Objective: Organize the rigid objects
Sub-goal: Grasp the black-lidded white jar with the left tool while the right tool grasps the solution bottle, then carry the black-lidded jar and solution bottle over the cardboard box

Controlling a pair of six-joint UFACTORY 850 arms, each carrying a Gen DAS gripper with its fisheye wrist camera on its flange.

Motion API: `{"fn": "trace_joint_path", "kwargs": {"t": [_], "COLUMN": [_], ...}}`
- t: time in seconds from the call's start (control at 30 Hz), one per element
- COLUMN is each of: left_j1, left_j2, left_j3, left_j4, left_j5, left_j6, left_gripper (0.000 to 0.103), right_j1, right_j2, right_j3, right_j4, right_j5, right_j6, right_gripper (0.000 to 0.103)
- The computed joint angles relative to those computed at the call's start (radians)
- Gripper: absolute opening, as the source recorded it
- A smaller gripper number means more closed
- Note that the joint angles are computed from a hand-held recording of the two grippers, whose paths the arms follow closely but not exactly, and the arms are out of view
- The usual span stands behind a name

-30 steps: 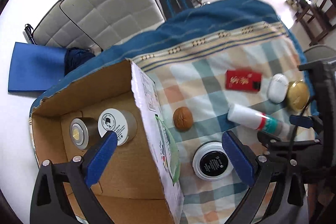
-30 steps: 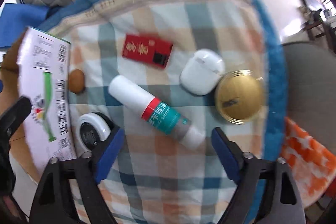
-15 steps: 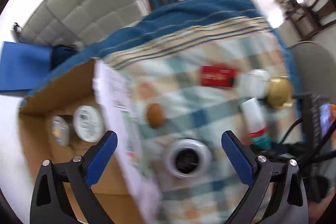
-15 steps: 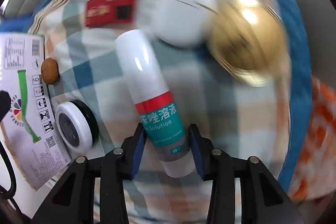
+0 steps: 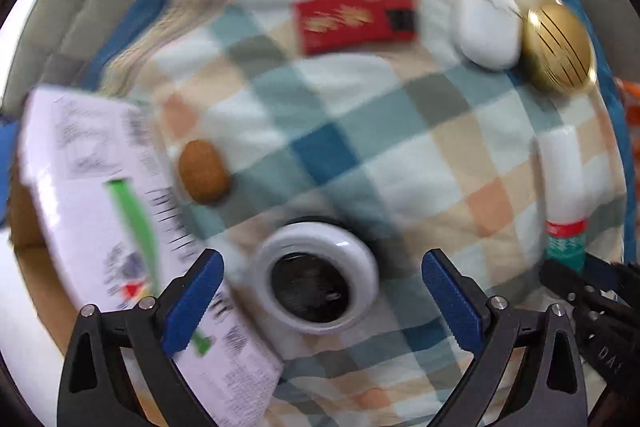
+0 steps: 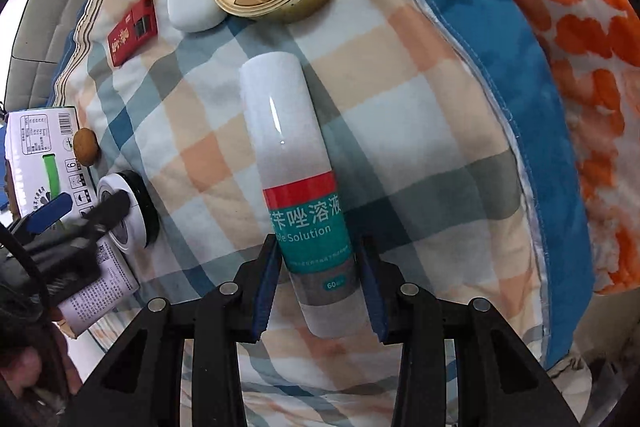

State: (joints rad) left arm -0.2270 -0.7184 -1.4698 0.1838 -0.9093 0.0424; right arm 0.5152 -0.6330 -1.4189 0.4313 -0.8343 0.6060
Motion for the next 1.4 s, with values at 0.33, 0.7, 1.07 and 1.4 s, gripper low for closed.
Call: {"fn": "trace_joint_path", "kwargs": {"t": [0.33,0.7,1.07,1.4], "left_j1": [-0.031,-0.009,0.013,0.045], "left_j2": [-0.035,0.033,-0.012,0.056], "left_j3": [-0.012,0.034,0.057,0.127], "left_j4": [0.09,-0.13,-0.115,-0.248], "left_j5": [-0.025,-0.006,-0.127,0.012], "left_j6": [-0.046,0.028,0.085,0.054], "left_gripper": [0.082,0.072,0.074,0.074], "right_j1": [0.0,-0.023,-0.014,-0.021], "right_j2": [0.013,-0.002,-0.023,0.047], "right_j3": [-0.005,-0.026,-0.036,0.068], "right_j4": [-0.031,0.021,0.004,0.018], "right_j5": [-0.013,-0.037,-0.062,-0.023], "right_j6": [-0.007,-0.088,-0.126,-0.124], "right_gripper": [0.036,0.033,0.037,0.038]}}
